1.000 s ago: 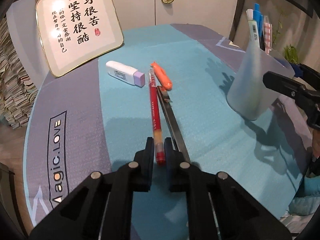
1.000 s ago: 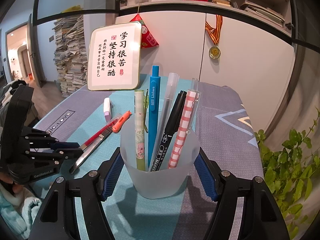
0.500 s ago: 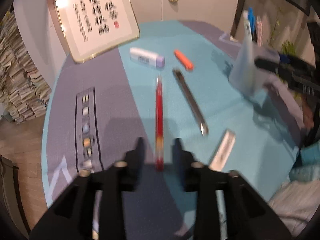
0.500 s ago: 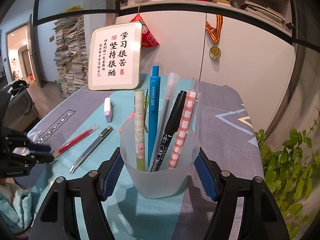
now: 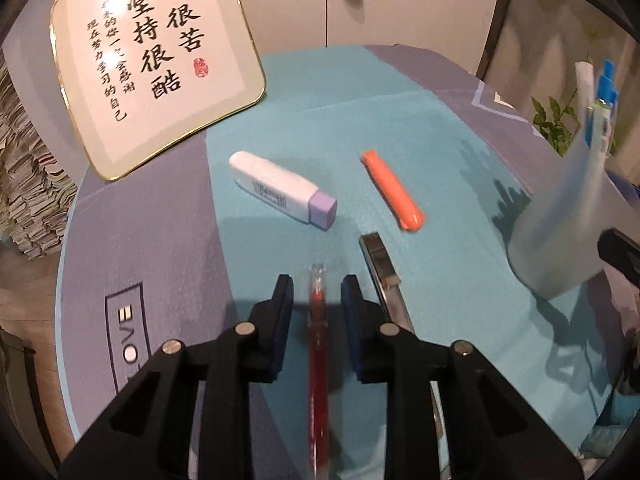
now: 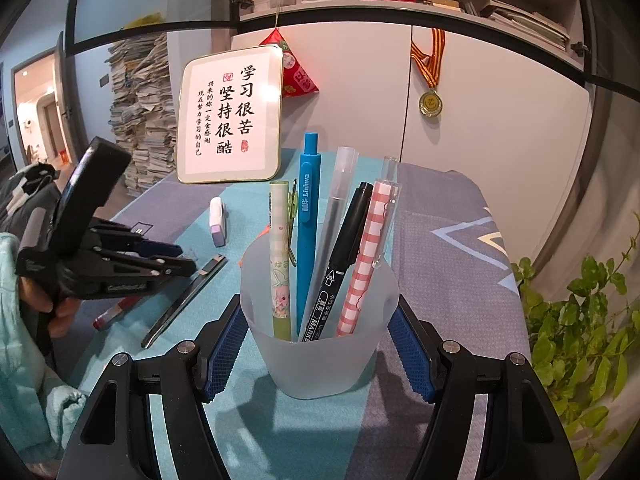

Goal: Organize stationery
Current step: 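Lift the red pen with the left tool and carry it over the cup, then lower the red pen into the cup and open the left tool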

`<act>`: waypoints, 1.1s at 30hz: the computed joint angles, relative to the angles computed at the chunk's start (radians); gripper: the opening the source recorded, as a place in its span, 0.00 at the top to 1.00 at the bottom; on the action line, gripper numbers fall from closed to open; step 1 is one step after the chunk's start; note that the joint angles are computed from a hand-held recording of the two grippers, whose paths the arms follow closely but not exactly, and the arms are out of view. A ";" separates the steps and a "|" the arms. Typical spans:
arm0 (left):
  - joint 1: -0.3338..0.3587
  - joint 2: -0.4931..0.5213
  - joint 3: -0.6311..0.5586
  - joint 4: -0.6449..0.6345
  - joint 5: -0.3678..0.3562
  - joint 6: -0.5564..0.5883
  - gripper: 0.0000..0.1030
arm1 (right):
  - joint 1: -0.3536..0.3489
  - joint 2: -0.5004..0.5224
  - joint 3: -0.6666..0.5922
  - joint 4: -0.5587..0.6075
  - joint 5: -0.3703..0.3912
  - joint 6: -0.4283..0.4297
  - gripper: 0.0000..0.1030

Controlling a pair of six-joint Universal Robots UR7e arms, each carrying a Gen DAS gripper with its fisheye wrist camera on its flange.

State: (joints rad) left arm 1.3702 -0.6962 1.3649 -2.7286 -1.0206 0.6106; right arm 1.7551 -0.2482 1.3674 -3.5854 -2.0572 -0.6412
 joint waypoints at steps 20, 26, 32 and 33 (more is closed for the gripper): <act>-0.093 -0.241 0.274 -0.269 -0.226 0.040 0.92 | 0.001 -0.001 0.000 0.002 -0.003 0.002 0.31; -0.121 -0.278 0.288 -0.247 -0.358 0.011 0.92 | 0.002 -0.002 -0.001 0.005 -0.007 -0.001 0.31; -0.171 -0.277 0.292 -0.270 -0.426 0.033 0.92 | 0.002 -0.005 0.003 0.005 -0.008 0.000 0.31; -0.176 -0.271 0.291 -0.269 -0.433 0.037 0.92 | 0.001 -0.004 0.000 0.007 -0.006 0.000 0.31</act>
